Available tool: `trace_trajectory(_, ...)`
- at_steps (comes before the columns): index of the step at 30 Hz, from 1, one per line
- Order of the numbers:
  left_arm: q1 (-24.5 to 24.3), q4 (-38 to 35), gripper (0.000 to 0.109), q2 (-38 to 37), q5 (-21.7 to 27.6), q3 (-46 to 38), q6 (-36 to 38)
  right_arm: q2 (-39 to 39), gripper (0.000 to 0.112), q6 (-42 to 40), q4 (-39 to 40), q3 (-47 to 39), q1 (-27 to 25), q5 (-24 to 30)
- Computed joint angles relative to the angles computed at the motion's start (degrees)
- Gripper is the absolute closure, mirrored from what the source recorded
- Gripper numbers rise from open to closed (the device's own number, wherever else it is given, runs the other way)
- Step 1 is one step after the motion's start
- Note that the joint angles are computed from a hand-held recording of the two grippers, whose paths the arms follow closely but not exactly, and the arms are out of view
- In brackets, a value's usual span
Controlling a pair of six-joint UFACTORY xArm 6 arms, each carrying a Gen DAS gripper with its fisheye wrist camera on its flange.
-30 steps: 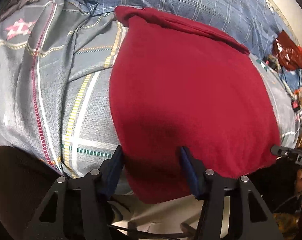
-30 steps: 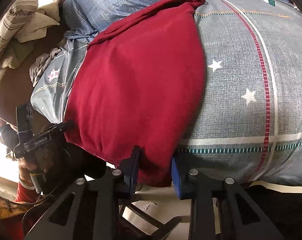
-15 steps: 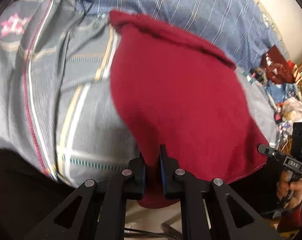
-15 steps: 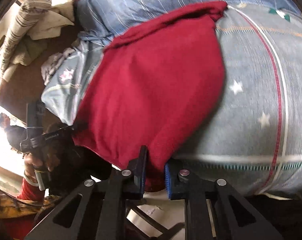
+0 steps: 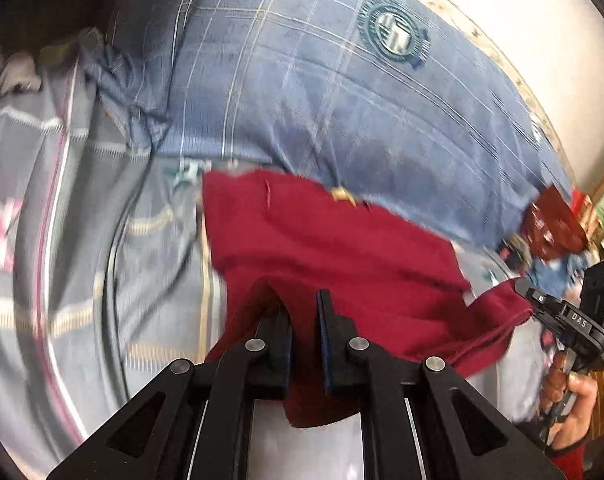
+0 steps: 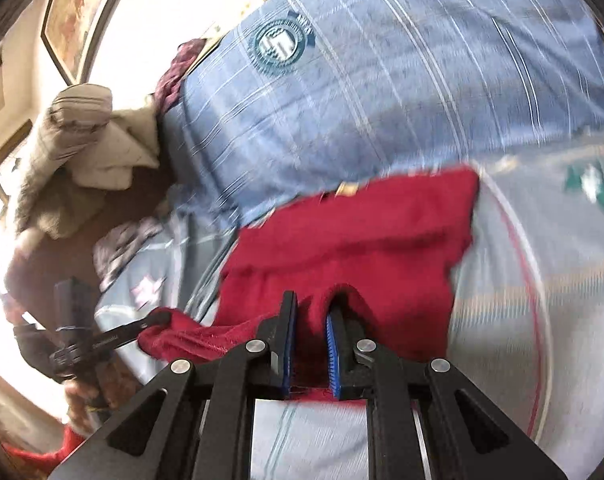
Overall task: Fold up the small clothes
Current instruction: 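Lift the hem with both tools and fold it toward the collar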
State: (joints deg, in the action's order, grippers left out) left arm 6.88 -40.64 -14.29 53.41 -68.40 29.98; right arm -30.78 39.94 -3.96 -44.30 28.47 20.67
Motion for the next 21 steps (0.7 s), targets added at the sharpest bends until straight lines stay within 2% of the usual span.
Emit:
trace_trajectory(7,-6.66,5.95,0.1,18.57,-6.83,-16.24,-7.69,16.9,0.102,-8.83,6.62,-13.74,-6.88,-1.7)
trace_trajectory(13,-8.97,10.03,0.098,36.82,-4.2,-36.34,-14.89,29.71,0.102,-8.39,7.73,-23.53,-10.91,-1.46)
trace_trajectory(15,-9.05,10.23,0.092,40.71,-3.37,-40.72,-16.35,33.05,0.101,-9.01,8.49,-25.81,-12.04,-1.36)
trace_trajectory(16,-8.67,10.02,0.088,42.85,-1.34,-43.57,-17.24,34.58,0.097,-11.5,11.51,-27.36,-12.48,-0.1)
trace_trajectory(18,-7.85,10.74,0.064,44.02,-0.13,-45.48,-19.71,35.07,0.089,-12.79,13.92,-28.63,-13.22,2.74)
trace_trajectory(19,-7.41,9.62,0.058,43.7,-1.2,-45.16,-19.39,34.02,0.08,-10.89,11.93,-27.51,-13.36,1.86)
trace_trajectory(20,-7.01,7.72,0.048,42.26,-3.25,-43.06,-17.99,31.57,0.066,-7.44,7.54,-24.97,-13.58,-0.09)
trace_trajectory(21,-6.65,6.11,0.038,40.59,-5.77,-40.74,-16.6,29.39,0.06,-2.55,1.55,-22.97,-13.7,-1.18)
